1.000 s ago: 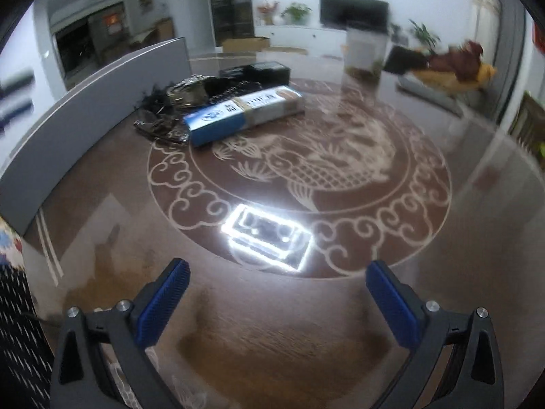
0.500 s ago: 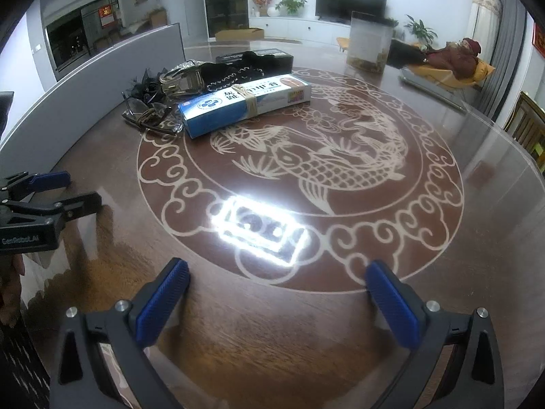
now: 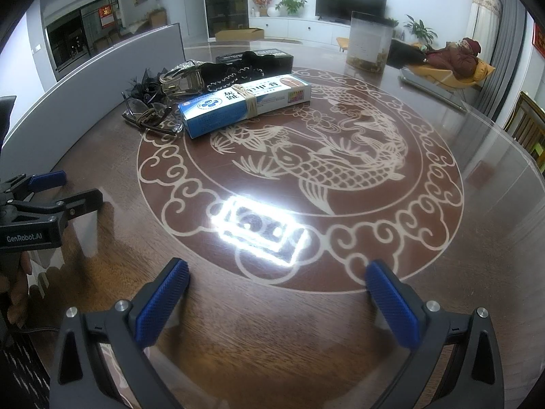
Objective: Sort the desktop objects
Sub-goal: 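Move both tools back over the table toward the remaining objects, then move the left tool toward the eyeglasses while the right tool approaches the blue box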
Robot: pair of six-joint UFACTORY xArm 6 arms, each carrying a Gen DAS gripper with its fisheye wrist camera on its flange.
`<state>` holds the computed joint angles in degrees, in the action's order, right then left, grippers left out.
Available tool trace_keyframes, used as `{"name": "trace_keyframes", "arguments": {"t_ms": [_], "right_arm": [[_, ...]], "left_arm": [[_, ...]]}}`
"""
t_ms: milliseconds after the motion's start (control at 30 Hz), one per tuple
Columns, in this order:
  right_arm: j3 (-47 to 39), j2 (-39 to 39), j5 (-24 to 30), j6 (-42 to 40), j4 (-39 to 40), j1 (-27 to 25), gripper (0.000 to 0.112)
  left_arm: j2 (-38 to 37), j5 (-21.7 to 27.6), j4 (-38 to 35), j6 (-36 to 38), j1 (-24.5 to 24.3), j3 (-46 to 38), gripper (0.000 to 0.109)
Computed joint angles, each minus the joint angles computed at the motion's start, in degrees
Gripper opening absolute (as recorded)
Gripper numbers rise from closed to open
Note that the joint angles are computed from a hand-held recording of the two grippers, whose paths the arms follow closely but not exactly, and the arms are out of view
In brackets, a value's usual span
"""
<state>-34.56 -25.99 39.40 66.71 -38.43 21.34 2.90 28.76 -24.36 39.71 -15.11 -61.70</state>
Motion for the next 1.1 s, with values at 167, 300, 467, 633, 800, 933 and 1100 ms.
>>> {"name": "trace_keyframes", "arguments": {"t_ms": [167, 300, 467, 633, 800, 933, 1100], "right_arm": [[-3.08, 4.26, -6.14, -8.41, 6.27, -4.07, 0.103], [-12.08, 11.37, -11.23, -5.4, -1.6, -8.04, 0.103], [-26.24, 24.71, -6.42, -10.28, -4.14, -8.81, 0.103], [-28.59, 28.37, -8.28, -24.37, 0.65, -3.36, 0.103], [-19.65, 19.38, -11.8, -14.17, -4.16, -2.19, 0.103], [-12.98, 15.67, -14.41, -16.52, 10.96, -6.76, 0.103], [-19.32, 22.44, -16.5, -18.01, 18.09, -10.09, 0.103]], "left_arm": [[0.34, -0.55, 5.56, -8.99, 1.81, -0.45, 0.103], [0.42, -1.31, 7.02, -11.52, 2.13, -0.33, 0.103], [0.32, -1.86, 6.34, -10.81, 2.26, 0.16, 0.103], [0.49, -2.01, 7.78, -13.01, 2.72, -0.07, 0.103], [1.17, -0.61, 4.38, -12.85, 4.07, -1.56, 0.103], [1.0, 3.03, -4.54, -6.56, 4.91, -2.73, 0.103], [0.72, 4.84, -9.49, -2.32, 4.32, -2.89, 0.103]]}}
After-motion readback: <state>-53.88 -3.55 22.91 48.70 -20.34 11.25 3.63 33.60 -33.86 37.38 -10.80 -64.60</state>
